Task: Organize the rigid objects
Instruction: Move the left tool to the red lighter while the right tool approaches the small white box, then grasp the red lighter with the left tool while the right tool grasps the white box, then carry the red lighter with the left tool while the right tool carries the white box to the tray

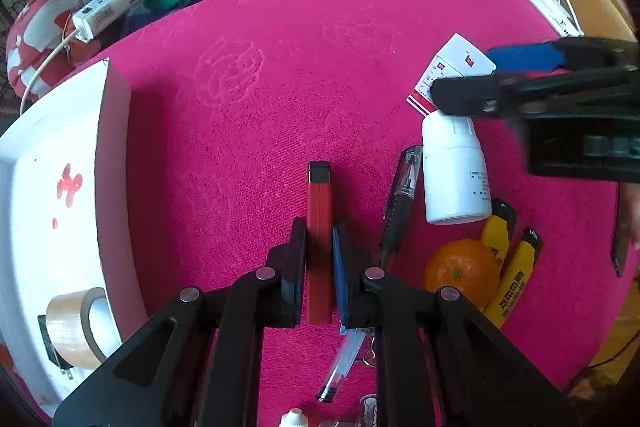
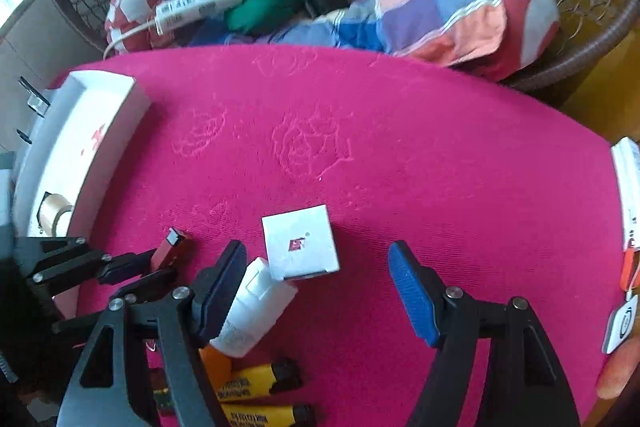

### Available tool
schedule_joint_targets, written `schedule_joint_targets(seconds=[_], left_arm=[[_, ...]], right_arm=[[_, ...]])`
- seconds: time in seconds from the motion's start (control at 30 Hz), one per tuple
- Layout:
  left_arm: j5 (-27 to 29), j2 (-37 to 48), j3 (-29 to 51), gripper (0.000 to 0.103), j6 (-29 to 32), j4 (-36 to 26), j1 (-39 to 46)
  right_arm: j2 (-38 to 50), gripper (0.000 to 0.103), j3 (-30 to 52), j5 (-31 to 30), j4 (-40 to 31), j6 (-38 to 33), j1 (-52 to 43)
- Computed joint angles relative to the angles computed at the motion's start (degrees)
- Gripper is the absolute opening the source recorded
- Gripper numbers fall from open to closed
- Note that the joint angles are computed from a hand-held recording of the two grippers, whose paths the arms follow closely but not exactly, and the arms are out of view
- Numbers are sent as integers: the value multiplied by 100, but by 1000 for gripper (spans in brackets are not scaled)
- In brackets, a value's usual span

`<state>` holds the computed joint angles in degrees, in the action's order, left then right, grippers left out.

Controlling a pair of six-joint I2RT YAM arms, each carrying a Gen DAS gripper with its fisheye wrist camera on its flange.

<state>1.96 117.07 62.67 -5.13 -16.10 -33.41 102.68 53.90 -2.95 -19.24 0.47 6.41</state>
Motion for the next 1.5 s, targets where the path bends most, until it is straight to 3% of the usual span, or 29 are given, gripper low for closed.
schedule_joint_targets(seconds=[0.03,0.07,0.27,0.5,0.7,0.87,1.23,1.5], left_arm=[[0,-15,-17,12,0,8,-1],[5,-28,-41,12,3,27,10],[102,-345,-397,12,-203,260,144],[457,-1428,-909,12,-607,403,309],[130,-2738,-1027,12,-693,-110,204],[-220,-3678,-922,12,-518,-679,216],[-147,-5135,-981,12,-84,-1335,1026],[414,-5773,-1171,12,378,-1624,2077]], right_arm=[[121,53,68,-27,-14,5,2],[200,35,123,-84,-58,-7,-7],[-151,33,-198,1,202,-23,-29],[-2036,33,-904,-551,80,210,-465],[-3941,33,-1202,-623,-507,407,-276],[-4939,33,-1048,-292,-862,708,141],[-5258,33,-667,586,-587,1319,1359],[-4871,33,-398,1153,-304,1566,2360]])
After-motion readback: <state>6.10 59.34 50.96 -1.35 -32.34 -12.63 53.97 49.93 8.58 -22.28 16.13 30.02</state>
